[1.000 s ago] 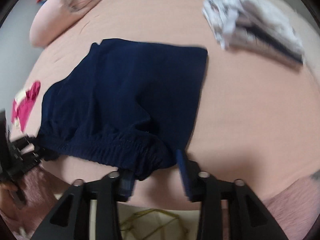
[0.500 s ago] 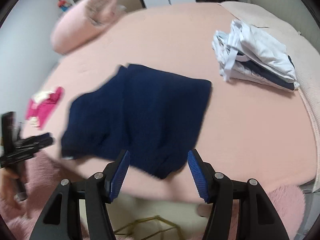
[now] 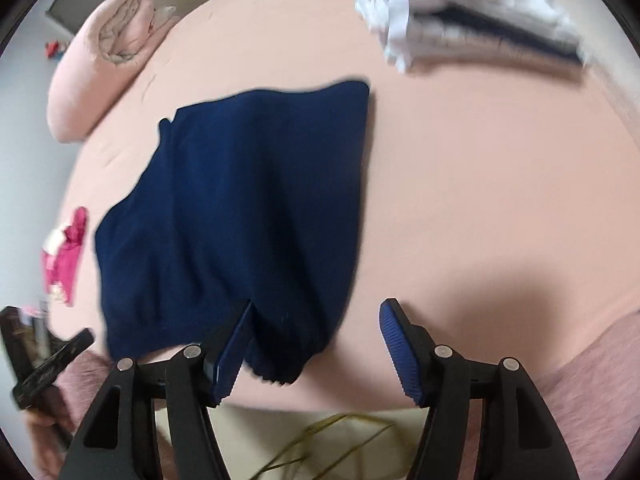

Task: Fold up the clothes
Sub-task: 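Grasp the navy garment's waistband edge with both grippers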

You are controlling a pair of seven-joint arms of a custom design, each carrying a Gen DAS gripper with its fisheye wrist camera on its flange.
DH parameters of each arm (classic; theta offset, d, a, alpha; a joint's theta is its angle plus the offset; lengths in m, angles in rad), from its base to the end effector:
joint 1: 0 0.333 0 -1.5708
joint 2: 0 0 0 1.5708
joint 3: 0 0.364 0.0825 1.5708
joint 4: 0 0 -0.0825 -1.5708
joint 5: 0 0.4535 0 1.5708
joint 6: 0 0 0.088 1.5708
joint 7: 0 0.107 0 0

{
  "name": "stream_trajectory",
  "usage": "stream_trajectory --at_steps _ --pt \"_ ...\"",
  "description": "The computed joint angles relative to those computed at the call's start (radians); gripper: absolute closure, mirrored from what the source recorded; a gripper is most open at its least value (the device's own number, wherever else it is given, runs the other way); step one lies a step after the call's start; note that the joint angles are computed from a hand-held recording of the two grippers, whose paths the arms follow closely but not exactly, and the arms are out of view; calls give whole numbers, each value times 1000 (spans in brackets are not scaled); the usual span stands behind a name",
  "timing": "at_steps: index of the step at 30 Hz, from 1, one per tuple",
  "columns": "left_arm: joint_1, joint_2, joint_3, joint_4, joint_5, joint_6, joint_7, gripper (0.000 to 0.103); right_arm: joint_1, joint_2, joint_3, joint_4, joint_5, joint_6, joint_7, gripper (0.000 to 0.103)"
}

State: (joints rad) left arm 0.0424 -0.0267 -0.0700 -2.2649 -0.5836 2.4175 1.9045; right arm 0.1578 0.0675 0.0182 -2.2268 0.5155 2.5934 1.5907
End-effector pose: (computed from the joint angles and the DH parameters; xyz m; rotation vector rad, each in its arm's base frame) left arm 0.5859 -0.0190 0.3942 2.1419 -2.0436 0.6645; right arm 0.6075 0.0983 0.3740 -1.6625 2.1341 0.0989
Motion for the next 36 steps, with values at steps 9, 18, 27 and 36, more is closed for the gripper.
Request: stream_trajectory --at_steps 9,18,27,36 --pt "-38 -27 -20 -66 -134 -45 113 46 1 -33 14 -29 162 -14 -160 40" --pt "-72 -33 -34 -88 -73 69 63 78 18 -63 10 -78 67 12 -95 41" --pt "-68 -29 -22 -92 -174 28 51 77 20 -47 6 -81 121 51 -115 41" --pt "-80 -29 -27 -102 -200 101 107 95 23 -124 -12 -144 242 49 -253 75"
